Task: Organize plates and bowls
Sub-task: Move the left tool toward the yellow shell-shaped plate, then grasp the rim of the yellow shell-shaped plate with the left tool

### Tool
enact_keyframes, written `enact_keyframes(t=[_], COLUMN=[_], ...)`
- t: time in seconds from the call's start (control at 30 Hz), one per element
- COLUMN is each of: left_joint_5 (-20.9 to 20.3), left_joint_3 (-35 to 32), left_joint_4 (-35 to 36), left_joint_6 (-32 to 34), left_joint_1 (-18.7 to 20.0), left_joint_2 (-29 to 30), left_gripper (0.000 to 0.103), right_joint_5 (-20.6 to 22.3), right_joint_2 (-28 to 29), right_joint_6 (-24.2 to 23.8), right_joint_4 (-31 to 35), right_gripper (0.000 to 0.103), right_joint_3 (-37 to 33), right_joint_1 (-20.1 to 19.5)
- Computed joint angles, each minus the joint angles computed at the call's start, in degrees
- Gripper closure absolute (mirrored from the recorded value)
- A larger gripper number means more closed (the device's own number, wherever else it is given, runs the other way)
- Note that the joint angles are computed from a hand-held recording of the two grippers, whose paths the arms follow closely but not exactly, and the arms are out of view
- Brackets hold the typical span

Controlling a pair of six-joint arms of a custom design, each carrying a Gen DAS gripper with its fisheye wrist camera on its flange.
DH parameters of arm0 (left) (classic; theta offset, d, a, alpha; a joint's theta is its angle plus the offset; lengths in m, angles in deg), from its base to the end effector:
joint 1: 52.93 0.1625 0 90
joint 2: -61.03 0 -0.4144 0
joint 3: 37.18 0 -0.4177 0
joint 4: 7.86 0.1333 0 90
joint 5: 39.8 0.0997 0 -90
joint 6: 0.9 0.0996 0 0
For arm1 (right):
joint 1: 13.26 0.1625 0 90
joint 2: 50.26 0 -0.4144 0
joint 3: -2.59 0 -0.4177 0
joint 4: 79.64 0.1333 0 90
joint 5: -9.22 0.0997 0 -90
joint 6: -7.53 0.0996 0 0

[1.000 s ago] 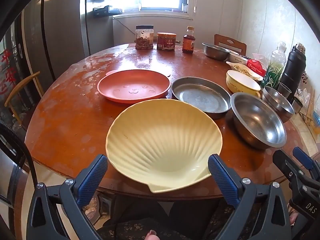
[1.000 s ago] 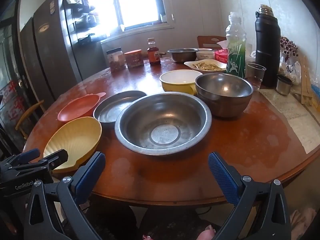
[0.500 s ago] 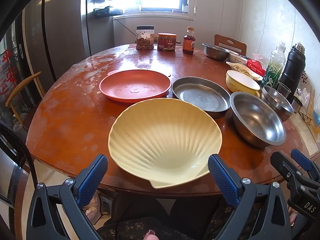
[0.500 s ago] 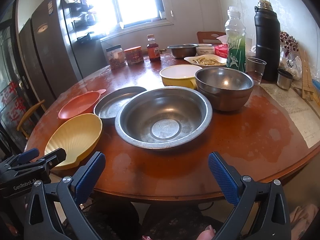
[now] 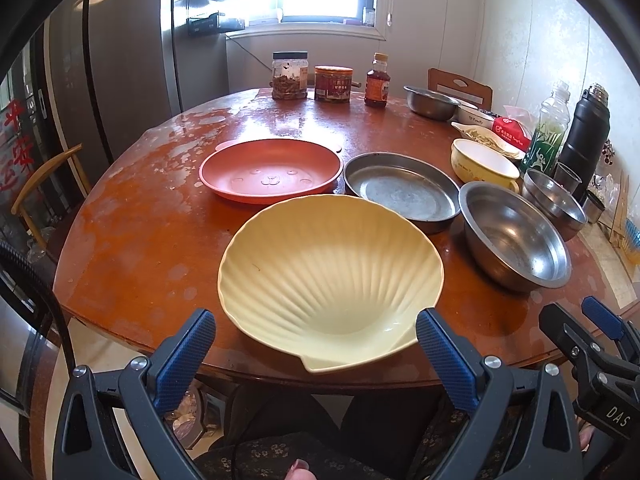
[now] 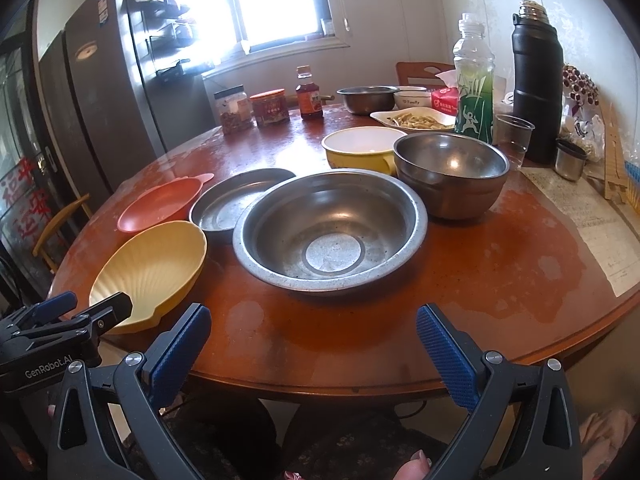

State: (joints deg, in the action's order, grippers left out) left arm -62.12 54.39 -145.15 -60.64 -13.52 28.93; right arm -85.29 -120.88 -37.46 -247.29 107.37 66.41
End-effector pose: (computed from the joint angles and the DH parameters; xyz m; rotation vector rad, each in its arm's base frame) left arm -0.3612 -0.5886 -0.0351 -0.0178 2.1058 -1.0279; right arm 0.0116 -0.6362 0.3155 0.7323 -2.4832 0.8672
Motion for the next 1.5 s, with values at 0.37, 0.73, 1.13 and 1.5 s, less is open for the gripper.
enact_keyframes(t=[0.37, 0.73, 1.13, 1.5], left_joint_5=[0.2, 0.6, 1.1, -0.7], left_joint_3=[0.5, 1.7, 5.8, 10.6], left_joint_4=[0.1, -1.4, 0.0, -8.7], left_joint_6=[-0.2, 0.3, -4.2, -0.6], left_joint_1=[-0.2, -0.4, 0.4, 3.0], left_joint_2=[-0.3, -0.9, -5.2, -8.9], left_gripper=[0.002, 0.002, 0.002, 0.002], right_joint_5=[0.2, 0.8, 1.6, 1.0], right_joint_2=[-0.1, -0.4, 0.1, 4.3], right_joint_6=[0.3, 0.5, 0.3, 2.6], right_joint_4=[0.7, 1.7, 7.8, 11.5], right_gripper=[0.0, 0.0, 0.0, 0.004], right_joint_3=[-0.2, 0.1, -0.4, -2.9], right_joint_1=[0.0, 0.2, 2.2, 5.0])
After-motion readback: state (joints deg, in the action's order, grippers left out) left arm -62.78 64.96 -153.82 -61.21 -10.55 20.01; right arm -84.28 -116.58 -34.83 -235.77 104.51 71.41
